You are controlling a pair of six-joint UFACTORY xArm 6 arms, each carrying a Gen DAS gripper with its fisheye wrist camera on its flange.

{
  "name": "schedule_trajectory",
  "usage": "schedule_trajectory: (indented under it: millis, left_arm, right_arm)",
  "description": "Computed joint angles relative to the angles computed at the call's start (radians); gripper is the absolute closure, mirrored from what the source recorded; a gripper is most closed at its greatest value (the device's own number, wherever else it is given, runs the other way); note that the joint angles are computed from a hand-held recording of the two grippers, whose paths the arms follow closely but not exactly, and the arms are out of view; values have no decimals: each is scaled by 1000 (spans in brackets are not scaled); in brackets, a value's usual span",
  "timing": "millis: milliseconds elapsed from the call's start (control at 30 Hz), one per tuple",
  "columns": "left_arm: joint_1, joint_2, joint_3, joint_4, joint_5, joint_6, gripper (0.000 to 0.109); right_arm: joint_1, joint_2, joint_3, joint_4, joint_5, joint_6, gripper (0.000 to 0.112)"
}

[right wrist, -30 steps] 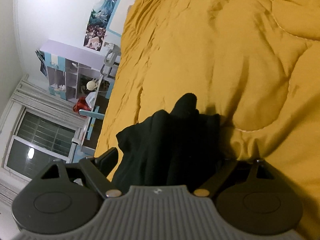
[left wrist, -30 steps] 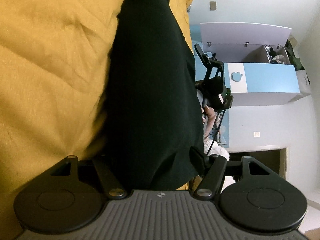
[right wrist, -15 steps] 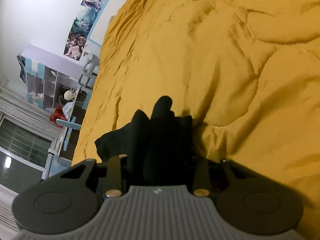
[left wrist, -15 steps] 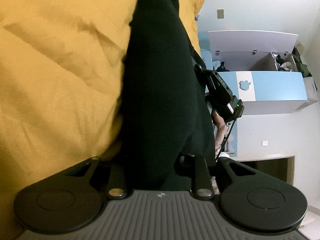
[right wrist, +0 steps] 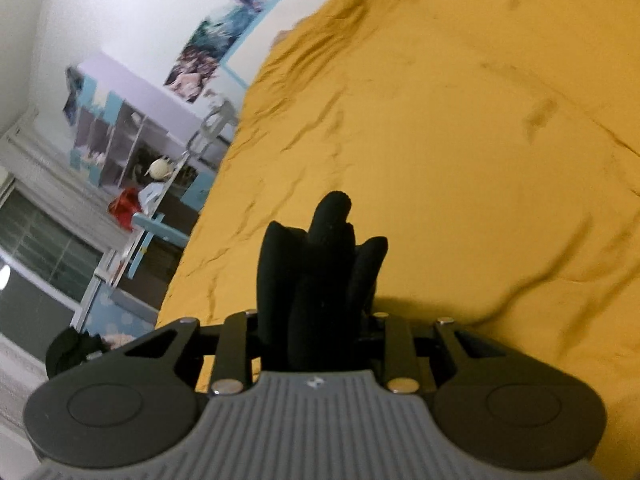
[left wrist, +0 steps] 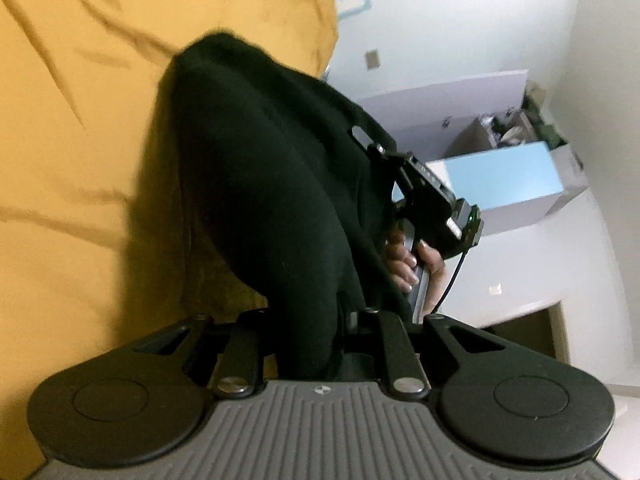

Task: Fold small clothes

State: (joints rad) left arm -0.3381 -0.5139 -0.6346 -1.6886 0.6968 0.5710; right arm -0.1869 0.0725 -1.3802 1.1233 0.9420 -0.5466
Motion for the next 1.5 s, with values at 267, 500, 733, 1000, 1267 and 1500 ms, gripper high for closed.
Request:
schedule_trajectory:
  millis: [267,500,733,1000,1267,1500]
  left_arm:
    - [223,-355,121,288,16,-179,90]
    - [483,-483,205,453,139,-267,90]
    - [534,-328,369,308,150,-113,91]
    - [490,-326,331,394,150,-123,91]
    - [625,-518,309,689,257,-367,89]
    - [401,-553,259,854,-5,-488,87]
  right_arm:
    - [227,63,-143,112,-31,-7,88]
    - [436,356,-423,154,-80,8,88]
    - [509,645,-634,-203,-112,252,88]
    - [486,628,-585,-114,-117,168,77]
    - [520,177,-94,-197,-402,45,72]
    - [597,-218,274,-214,-403,-146,73]
